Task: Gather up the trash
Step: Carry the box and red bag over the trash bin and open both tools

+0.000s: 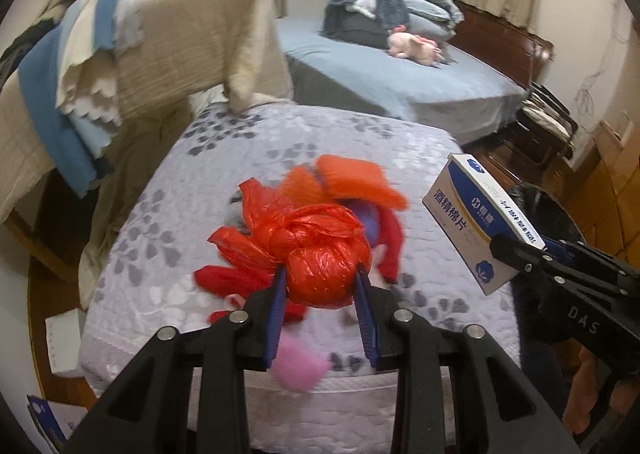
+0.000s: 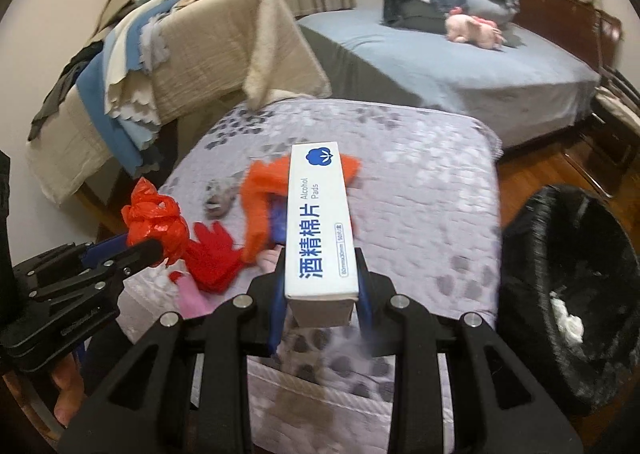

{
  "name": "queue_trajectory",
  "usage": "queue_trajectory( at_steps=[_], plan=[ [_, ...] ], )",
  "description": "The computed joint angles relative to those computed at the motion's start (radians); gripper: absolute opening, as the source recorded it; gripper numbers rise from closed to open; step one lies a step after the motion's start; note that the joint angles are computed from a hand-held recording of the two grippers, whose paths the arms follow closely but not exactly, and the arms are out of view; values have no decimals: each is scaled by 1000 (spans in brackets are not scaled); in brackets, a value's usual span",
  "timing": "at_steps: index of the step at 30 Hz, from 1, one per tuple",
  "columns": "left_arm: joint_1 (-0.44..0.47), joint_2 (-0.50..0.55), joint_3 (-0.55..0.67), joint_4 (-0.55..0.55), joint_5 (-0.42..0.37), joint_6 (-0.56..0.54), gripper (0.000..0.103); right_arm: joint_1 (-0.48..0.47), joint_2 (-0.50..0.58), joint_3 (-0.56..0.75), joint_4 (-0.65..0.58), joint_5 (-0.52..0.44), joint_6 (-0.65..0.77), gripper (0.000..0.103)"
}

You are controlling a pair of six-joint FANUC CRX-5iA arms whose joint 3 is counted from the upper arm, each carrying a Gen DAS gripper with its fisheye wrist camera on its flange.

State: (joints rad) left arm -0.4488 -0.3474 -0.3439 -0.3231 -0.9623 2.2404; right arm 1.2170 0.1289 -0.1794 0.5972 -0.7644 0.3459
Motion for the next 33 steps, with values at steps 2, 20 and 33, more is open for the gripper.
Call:
queue_trajectory(
  at_steps=[2, 20, 33],
  plan=[
    [-26, 24, 20, -8, 3, 12, 32, -6, -35, -41, 19, -12, -31, 29],
    [-267, 391, 347, -25, 53, 48, 32, -123, -315, -307, 74, -166, -140, 29],
    [-345, 691, 642, 45, 59, 15, 33, -338, -391, -399, -34, -126, 41, 29]
  ],
)
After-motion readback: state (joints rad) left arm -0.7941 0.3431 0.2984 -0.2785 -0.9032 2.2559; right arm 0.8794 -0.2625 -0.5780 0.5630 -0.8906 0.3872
